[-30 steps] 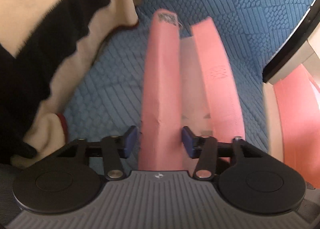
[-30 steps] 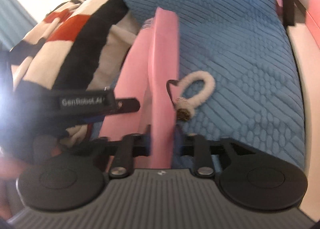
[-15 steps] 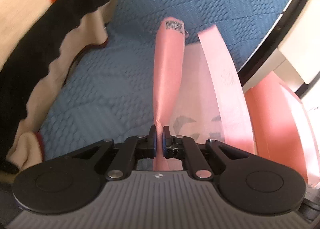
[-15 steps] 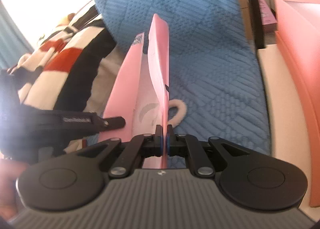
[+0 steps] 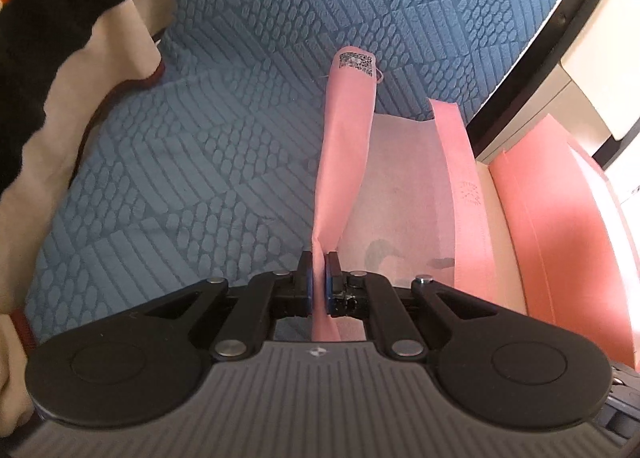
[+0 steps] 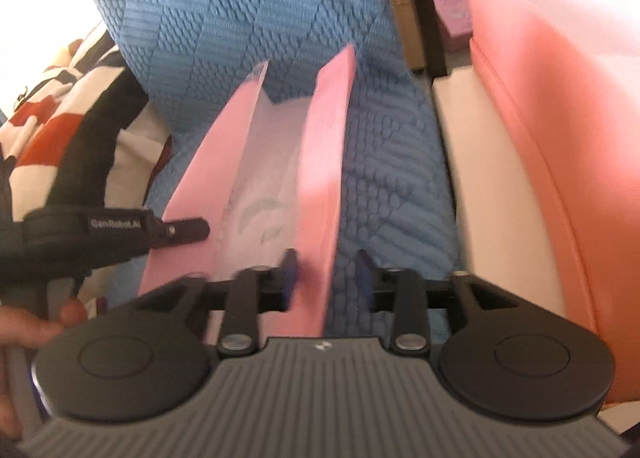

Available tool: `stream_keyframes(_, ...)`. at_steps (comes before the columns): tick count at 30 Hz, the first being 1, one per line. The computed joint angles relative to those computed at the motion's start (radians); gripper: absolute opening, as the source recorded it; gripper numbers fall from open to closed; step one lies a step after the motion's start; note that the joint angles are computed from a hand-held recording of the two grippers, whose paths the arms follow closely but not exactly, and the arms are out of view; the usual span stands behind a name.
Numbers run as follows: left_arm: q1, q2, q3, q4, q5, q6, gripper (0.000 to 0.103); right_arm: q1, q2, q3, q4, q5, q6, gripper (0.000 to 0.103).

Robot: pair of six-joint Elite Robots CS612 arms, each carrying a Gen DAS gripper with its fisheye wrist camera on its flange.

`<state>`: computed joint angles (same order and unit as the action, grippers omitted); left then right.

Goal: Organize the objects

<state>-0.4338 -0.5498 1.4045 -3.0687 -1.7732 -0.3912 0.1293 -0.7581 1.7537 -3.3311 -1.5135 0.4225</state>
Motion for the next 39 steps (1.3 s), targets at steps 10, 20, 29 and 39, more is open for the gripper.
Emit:
stream_keyframes(10, 0.02, 0.006, -0.013, -0.001, -0.099, -0.06, 0.017, -0.008, 0.021, -0.019, 0.007, 0.067, -0.023, 0.032)
stream_keyframes(20, 0.012, -0.047, 0.066, -0.104, -0.101, -0.034, 0.028, -0.012, 0.019, -0.021, 0.041, 0.083, 0.03, 0.007)
stream_keyframes(29, -0.019, -0.162, 0.236, -0.181, -0.046, 0.012, 0.028, -0.013, 0.018, -0.026, 0.049, 0.095, 0.055, 0.007)
stream_keyframes(39, -0.076, -0.272, 0.405, -0.206, -0.017, 0.097, 0.008, -0.023, 0.02, -0.021, 0.042, 0.138, 0.086, 0.007)
